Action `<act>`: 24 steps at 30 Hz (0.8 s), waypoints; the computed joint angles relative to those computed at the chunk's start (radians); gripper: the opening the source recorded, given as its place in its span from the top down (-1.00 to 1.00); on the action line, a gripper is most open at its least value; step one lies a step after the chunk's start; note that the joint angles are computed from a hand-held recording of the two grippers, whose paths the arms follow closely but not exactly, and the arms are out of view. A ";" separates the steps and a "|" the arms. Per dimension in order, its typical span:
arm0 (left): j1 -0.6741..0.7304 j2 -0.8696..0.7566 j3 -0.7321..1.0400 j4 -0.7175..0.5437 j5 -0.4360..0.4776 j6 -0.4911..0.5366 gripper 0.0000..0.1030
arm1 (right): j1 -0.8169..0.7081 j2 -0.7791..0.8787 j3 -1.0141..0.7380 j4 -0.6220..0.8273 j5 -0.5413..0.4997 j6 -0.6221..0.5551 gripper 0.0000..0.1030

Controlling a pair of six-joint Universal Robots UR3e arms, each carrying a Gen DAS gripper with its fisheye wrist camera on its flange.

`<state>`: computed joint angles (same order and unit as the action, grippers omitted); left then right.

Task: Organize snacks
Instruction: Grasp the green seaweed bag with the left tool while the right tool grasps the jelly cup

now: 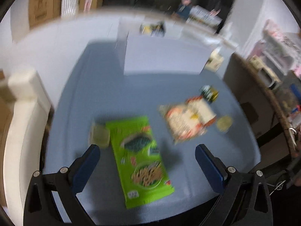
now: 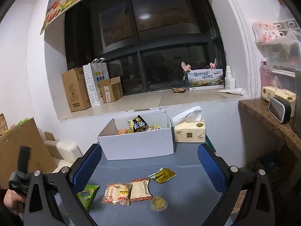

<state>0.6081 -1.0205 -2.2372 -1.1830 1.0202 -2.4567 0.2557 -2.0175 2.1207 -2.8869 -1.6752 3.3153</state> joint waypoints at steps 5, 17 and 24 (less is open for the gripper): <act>-0.148 -0.175 -0.040 0.233 0.151 -0.148 -1.00 | 0.027 0.030 -0.006 0.002 -0.012 0.003 -1.00; -0.268 -0.212 -0.175 0.528 0.269 -0.148 -0.47 | 0.031 0.033 0.000 0.026 -0.006 0.001 -1.00; -0.052 0.079 -0.144 0.167 0.001 0.071 -0.32 | -0.012 0.048 -0.003 0.083 0.051 -0.021 -1.00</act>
<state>0.5560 -0.9411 -2.3816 -1.0160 1.0210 -2.3858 0.2438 -1.9693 2.1177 -2.8043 -1.6245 3.2943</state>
